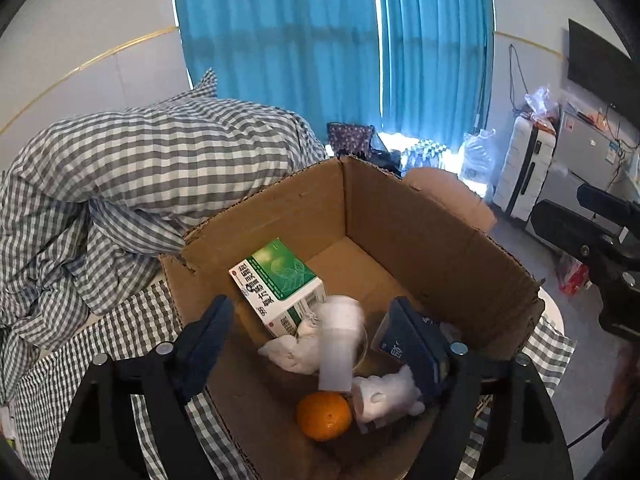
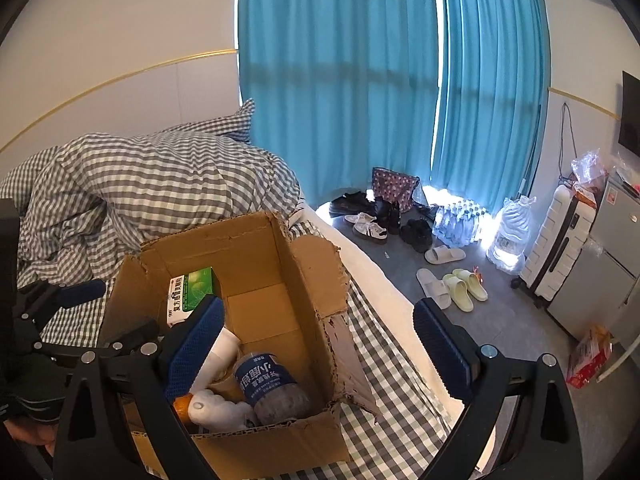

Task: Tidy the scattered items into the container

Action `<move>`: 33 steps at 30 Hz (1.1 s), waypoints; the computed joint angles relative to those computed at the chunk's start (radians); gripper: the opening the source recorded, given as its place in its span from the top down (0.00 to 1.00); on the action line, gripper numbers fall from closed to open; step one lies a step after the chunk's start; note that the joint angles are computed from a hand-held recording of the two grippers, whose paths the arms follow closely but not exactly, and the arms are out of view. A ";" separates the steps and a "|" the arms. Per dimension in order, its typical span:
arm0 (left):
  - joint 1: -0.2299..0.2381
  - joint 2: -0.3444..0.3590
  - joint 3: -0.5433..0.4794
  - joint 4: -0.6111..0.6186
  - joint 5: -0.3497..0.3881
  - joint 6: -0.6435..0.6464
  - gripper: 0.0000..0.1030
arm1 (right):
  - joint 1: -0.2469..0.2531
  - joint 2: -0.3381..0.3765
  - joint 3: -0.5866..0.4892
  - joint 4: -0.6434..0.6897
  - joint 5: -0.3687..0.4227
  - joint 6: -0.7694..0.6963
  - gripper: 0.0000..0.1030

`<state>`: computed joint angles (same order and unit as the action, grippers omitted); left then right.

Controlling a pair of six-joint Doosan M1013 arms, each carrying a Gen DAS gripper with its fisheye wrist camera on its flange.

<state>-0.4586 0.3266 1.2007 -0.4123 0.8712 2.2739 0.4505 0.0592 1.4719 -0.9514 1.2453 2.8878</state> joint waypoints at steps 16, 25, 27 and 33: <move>0.063 -0.064 0.013 0.047 -0.073 -0.026 0.00 | 0.066 0.050 -0.106 -0.053 0.078 -0.028 0.00; 0.159 -0.095 0.014 0.000 -0.092 -0.020 0.00 | 0.124 0.136 -0.240 -0.079 0.094 -0.098 0.00; 0.186 -0.097 0.008 -0.011 -0.085 -0.025 0.00 | 0.135 0.154 -0.270 -0.083 0.093 -0.110 0.00; 0.262 -0.104 -0.002 -0.036 -0.085 -0.044 0.00 | 0.167 0.216 -0.364 -0.084 0.075 -0.155 0.00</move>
